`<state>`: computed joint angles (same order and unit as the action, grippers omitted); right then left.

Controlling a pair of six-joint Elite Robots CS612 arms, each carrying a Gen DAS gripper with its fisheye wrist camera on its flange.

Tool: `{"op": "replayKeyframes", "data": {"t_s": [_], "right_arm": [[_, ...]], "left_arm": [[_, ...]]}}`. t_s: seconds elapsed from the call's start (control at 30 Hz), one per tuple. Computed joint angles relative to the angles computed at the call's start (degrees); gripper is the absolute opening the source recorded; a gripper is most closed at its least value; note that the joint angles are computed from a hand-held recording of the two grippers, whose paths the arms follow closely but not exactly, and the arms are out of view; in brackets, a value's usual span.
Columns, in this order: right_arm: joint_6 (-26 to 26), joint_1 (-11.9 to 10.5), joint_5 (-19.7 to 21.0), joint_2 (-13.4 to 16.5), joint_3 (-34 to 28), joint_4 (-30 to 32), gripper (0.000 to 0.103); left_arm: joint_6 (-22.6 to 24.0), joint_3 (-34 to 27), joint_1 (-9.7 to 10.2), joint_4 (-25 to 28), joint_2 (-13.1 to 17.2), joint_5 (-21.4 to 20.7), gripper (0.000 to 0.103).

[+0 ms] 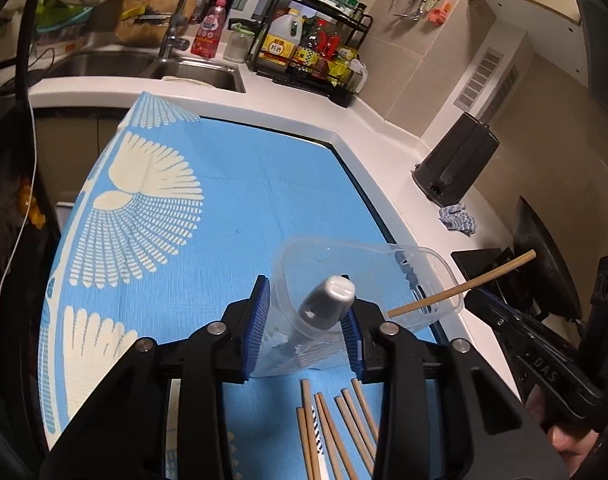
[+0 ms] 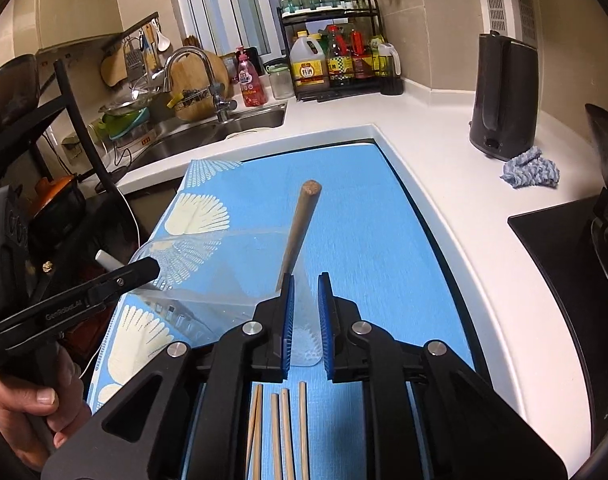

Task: Organize utensils
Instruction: 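Lower the fork into the container and open the left gripper while the right tool drops the chopstick in, then move both tools back over the remaining wooden chopsticks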

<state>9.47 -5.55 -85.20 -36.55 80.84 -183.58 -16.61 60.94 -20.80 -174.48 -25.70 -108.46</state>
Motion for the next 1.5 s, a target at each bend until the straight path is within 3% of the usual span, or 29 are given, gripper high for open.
{"op": "replayKeyframes", "data": {"t_s": [0.17, 0.4, 0.47, 0.5, 0.63, 0.83, 1.03, 1.23, 1.5], "right_arm": [[-0.5, -0.2, -0.2, 0.6, -1.2, 0.5, 0.014], [-2.4, 0.0, -1.1, 0.5, -1.2, 0.3, 0.017], [-3.7, 0.2, -2.5, 0.4, -0.8, -1.3, 0.033], [-4.3, 0.4, -3.2, 0.1, -0.3, -2.4, 0.039], [-5.8, 0.6, -5.1, -1.1, 2.0, -6.1, 0.044], [-7.7, 1.0, -7.9, -3.7, 7.1, -12.5, 0.047], [-8.0, 1.3, -9.7, -6.1, 14.7, -23.7, 0.050], [-7.0, 1.8, -9.8, -6.3, 20.4, -32.5, 0.052], [-7.5, 2.3, -9.8, -4.5, 24.7, -35.7, 0.052]], "left_arm": [[-2.5, 2.3, -0.27, -0.8, -1.1, 0.4, 0.034], [-2.4, 3.6, -0.73, -2.1, -2.0, 3.6, 0.036], [-1.5, 4.6, -0.90, -3.9, -2.7, 5.0, 0.050], [-0.8, 5.4, -1.10, -5.2, -3.2, 6.3, 0.051], [0.9, 8.5, -1.63, -9.5, -5.2, 9.6, 0.056], [5.4, 15.4, -3.18, -18.0, -8.9, 15.5, 0.065], [5.9, 22.4, -4.14, -25.0, -11.3, 17.8, 0.067], [6.8, 28.2, -5.05, -27.9, -11.8, 19.1, 0.067], [7.6, 33.4, -5.73, -30.6, -10.8, 20.7, 0.067]]}}
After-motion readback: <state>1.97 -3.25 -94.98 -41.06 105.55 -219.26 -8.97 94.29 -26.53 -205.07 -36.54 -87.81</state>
